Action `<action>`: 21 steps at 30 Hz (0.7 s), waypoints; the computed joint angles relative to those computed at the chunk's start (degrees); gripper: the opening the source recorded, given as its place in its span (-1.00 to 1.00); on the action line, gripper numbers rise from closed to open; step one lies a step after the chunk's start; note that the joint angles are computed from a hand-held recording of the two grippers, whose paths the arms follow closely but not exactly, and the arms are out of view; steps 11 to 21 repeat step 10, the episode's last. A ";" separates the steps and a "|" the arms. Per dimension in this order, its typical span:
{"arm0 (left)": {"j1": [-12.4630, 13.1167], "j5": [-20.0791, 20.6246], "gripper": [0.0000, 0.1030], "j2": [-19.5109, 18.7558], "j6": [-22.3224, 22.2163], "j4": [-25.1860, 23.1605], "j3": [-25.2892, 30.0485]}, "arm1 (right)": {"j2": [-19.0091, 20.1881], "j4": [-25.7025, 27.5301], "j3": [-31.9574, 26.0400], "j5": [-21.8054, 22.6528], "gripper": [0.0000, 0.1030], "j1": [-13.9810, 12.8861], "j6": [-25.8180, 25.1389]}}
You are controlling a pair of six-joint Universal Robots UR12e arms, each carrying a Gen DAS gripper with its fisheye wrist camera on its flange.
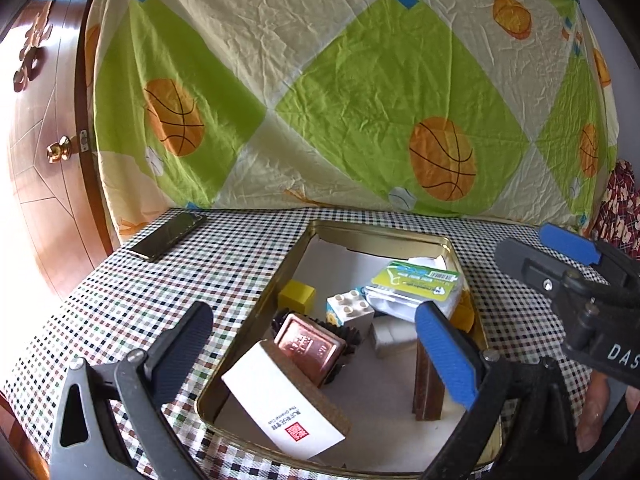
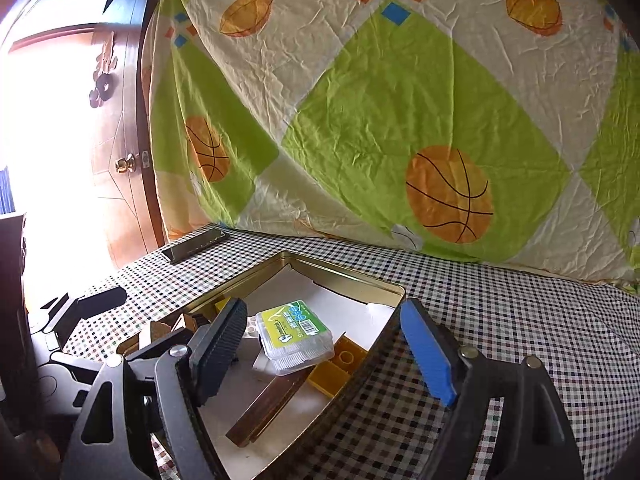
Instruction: Organize rigid objects
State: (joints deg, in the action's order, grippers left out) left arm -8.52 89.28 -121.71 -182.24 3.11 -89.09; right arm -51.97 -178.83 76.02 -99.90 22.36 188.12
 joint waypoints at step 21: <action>0.04 1.19 0.99 0.11 0.80 1.04 -0.48 | -0.31 -1.10 0.87 0.50 0.58 0.05 0.20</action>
